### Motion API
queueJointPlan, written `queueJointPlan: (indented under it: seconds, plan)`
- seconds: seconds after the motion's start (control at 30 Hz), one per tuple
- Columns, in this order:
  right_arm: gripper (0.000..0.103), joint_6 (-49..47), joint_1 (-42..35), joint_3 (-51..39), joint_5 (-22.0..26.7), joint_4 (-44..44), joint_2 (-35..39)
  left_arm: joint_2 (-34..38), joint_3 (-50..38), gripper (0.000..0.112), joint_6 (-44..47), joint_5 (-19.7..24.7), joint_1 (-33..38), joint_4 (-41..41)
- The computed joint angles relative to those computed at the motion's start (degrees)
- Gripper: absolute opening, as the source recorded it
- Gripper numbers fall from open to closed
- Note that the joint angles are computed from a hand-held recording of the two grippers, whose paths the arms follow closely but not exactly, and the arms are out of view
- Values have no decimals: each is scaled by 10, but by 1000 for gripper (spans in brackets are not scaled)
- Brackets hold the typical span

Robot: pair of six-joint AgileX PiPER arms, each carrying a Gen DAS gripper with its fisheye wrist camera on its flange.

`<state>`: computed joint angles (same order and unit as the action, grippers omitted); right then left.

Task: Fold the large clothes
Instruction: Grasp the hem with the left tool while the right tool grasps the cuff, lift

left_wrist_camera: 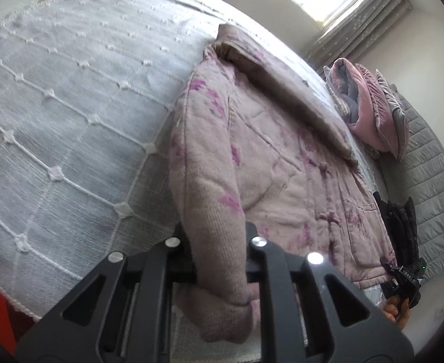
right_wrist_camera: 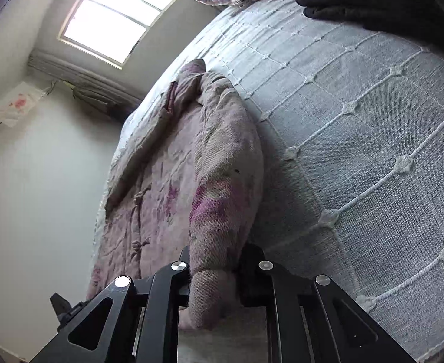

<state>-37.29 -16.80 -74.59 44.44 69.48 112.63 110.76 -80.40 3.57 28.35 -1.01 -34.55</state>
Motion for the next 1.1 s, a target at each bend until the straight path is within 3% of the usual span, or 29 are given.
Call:
queueJointPlan:
  seconds: [0.13, 0.27, 0.43, 0.53, 0.63, 0.8, 0.93, 1.1]
  plan:
    - [12, -42, -18, 44, 19, 40, -57, -73, 31, 15, -23, 2, 2, -12]
    - [12, -73, -49, 87, 49, 61, -143, -183, 94, 15, 18, -10, 2, -52]
    - [12, -118, -138, 155, 125, 91, -274, -335, 180, 15, 94, 32, 24, -149]
    - [11, -140, -204, 194, 189, 111, -353, -382, 213, 15, 117, 32, 30, -175]
    - [12, -141, -236, 203, 224, 118, -388, -356, 225, 16, 137, 39, 50, -205]
    - [12, -112, -165, 181, 156, 100, -320, -301, 233, 16, 135, 24, 52, -230]
    - [12, -118, -154, 179, 147, 109, -276, -299, 236, 16, 152, 16, 49, -242]
    - [12, -110, -140, 143, 145, 137, -223, -257, 163, 16, 106, 15, 41, -205]
